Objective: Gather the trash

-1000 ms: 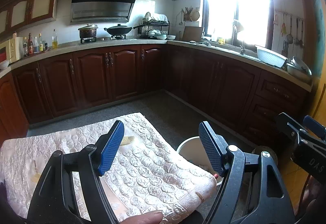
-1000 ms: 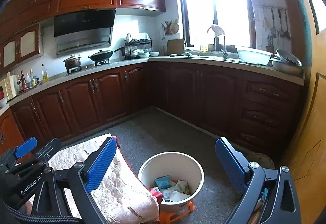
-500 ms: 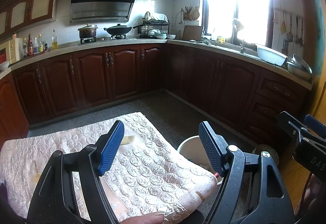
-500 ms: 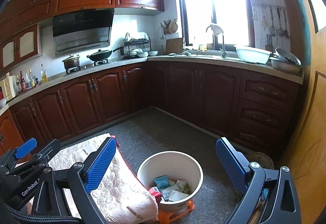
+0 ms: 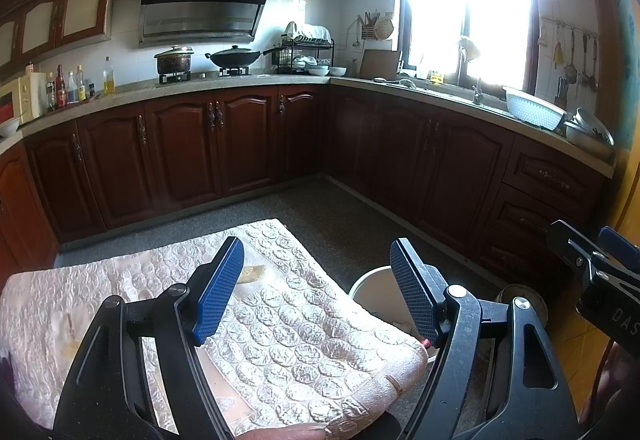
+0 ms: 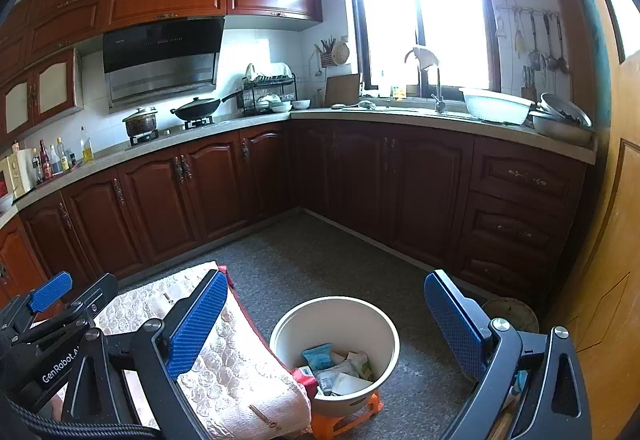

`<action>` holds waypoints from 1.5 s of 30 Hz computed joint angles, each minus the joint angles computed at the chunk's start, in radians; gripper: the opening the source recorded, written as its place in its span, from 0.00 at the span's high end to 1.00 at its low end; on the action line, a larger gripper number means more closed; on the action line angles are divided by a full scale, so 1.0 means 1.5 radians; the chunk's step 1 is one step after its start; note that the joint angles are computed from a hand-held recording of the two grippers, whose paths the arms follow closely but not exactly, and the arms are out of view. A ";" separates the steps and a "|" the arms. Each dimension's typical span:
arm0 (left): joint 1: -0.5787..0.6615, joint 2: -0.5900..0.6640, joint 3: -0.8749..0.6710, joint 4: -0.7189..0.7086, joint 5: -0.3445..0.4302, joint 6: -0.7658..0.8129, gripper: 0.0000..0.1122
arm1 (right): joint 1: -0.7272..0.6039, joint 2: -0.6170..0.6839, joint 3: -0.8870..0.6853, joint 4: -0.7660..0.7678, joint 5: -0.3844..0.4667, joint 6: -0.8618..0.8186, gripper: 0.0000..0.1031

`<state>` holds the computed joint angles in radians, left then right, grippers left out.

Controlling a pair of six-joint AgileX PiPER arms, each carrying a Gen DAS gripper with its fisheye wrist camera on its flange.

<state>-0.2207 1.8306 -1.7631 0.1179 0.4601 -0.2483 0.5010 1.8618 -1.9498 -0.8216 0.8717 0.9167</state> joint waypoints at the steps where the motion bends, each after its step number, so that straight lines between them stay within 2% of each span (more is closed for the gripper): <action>1: -0.001 0.000 0.000 0.005 0.000 -0.004 0.33 | 0.000 0.001 -0.002 0.002 0.001 -0.002 0.05; 45: -0.017 0.024 -0.024 0.030 0.021 -0.012 0.33 | -0.024 0.025 -0.041 0.061 0.014 -0.056 0.05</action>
<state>-0.2463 1.8668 -1.7990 0.1632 0.4917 -0.2659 0.4645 1.8986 -2.0111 -0.7300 0.8920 0.8331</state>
